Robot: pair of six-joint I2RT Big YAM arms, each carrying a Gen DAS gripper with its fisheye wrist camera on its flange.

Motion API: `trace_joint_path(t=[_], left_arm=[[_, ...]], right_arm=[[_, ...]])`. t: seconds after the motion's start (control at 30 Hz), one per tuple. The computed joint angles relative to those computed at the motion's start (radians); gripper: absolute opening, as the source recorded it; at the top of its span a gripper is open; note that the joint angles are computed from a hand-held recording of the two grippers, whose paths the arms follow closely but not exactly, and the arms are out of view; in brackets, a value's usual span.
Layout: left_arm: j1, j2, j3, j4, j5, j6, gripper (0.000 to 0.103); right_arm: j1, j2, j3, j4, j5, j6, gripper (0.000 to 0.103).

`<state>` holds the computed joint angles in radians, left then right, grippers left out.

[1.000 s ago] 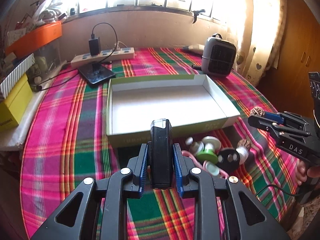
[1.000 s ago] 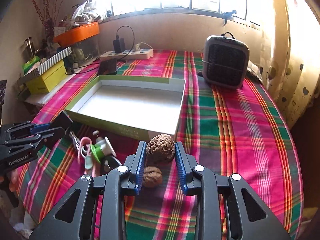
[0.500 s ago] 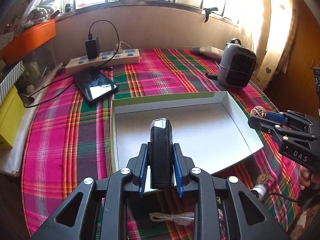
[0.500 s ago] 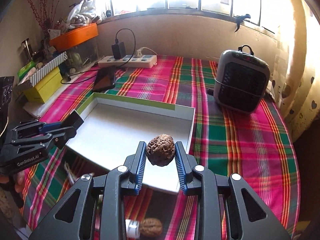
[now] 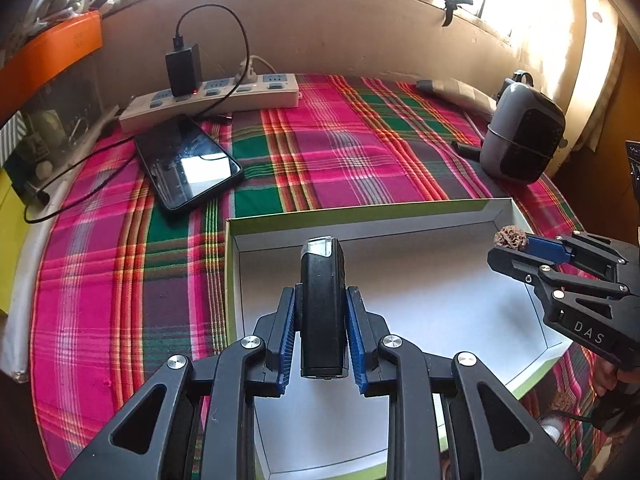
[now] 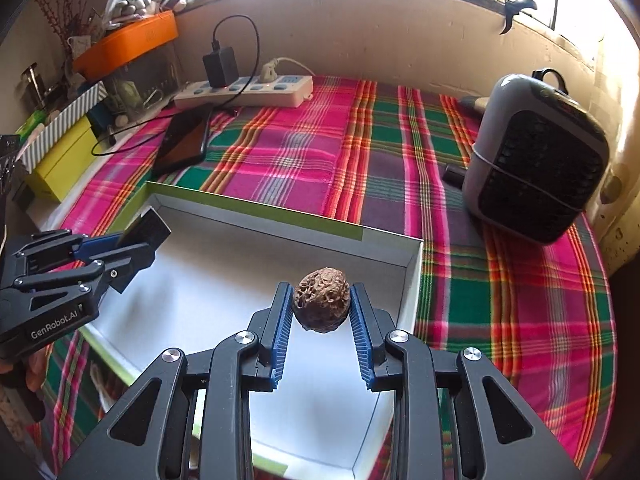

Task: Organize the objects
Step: 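Carry the device and walnut into the white box and open both tools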

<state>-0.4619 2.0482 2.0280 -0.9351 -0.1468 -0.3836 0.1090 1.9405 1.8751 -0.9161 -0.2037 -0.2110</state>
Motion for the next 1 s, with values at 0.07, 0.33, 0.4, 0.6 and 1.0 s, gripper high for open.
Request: trace_joint_path(t=[0.07, 0.33, 0.4, 0.6, 1.0], left_arm=[[0.004, 0.009, 0.011, -0.006, 0.000, -0.003, 0.022], [0.007, 0.040, 0.048, -0.027, -0.001, 0.010, 0.022], [0.006, 0.045, 0.055, -0.033, -0.003, 0.012, 0.022], [0.009, 0.050, 0.062, -0.032, -0.006, 0.006, 0.022], [0.008, 0.048, 0.065, -0.042, -0.002, 0.000, 0.022]], right_arm=[[0.001, 0.019, 0.021, -0.011, 0.006, 0.005, 0.030], [0.002, 0.054, 0.061, -0.029, 0.014, 0.012, 0.030], [0.002, 0.062, 0.068, -0.037, 0.012, 0.011, 0.030], [0.006, 0.063, 0.062, -0.032, 0.018, -0.001, 0.030], [0.004, 0.057, 0.049, -0.012, 0.010, 0.019, 0.031]])
